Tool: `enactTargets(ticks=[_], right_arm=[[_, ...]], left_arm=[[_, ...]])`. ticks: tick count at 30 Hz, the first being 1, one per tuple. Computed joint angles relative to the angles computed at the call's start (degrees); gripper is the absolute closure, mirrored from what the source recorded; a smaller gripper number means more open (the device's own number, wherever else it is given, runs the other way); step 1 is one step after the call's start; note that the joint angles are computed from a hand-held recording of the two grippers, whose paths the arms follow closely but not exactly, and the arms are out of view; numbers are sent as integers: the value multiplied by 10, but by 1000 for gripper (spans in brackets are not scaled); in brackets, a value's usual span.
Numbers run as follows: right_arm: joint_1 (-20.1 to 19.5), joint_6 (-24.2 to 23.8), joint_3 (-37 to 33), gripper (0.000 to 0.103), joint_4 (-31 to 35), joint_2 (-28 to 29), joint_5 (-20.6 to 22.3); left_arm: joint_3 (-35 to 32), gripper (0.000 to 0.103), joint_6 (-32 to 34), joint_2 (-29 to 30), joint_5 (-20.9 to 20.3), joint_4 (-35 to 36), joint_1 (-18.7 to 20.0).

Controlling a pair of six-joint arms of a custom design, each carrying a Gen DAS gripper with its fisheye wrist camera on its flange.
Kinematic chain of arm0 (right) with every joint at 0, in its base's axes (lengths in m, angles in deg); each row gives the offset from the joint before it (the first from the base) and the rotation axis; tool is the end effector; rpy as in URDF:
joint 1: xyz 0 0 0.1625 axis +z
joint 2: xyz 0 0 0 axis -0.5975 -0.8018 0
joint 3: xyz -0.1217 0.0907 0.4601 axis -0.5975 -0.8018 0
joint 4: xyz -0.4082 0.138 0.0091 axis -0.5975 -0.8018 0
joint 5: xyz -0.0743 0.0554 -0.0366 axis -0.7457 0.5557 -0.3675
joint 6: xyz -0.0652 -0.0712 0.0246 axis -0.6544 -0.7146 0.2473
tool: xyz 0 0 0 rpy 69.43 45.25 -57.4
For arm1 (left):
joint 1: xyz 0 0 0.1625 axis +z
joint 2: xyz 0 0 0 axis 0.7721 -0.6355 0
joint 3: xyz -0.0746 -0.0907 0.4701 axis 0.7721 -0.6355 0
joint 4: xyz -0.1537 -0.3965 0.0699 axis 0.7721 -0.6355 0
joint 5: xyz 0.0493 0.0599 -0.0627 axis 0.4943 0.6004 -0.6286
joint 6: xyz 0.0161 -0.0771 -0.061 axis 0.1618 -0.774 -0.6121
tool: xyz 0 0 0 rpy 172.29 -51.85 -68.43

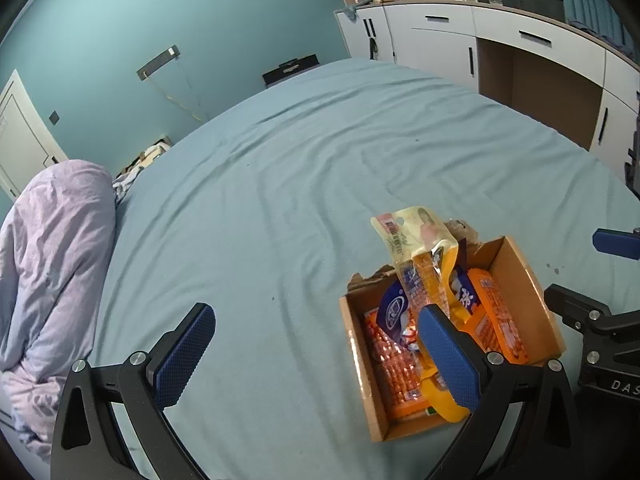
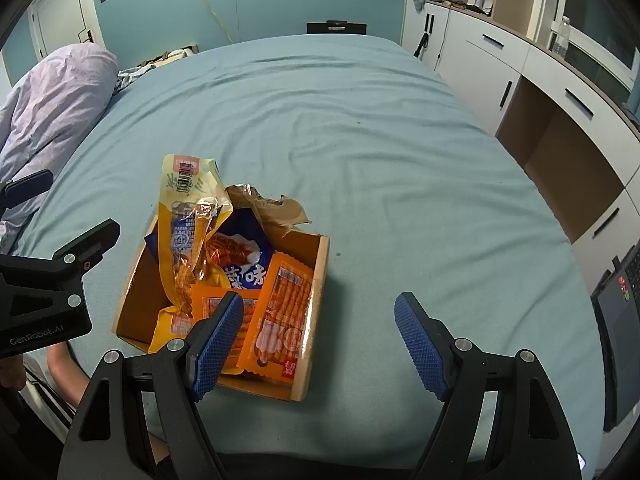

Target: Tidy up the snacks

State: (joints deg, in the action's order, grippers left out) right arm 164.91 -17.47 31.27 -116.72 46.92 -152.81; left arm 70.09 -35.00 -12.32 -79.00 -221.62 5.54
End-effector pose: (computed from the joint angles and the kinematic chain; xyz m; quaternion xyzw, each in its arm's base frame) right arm 0.4476 -0.4717 -0.0687 0.2166 -0.8814 0.2666 0.3243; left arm -0.0381 -0.4546 0.3394 0.2286 0.8109 -0.2642 0.4694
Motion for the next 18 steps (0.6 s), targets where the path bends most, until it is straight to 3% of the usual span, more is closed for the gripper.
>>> enactTargets(ticks=[18], right_arm=[[-4, -3, 4, 26, 2, -5, 3]], left_arm=[[1, 0, 5, 8, -3, 6, -2]])
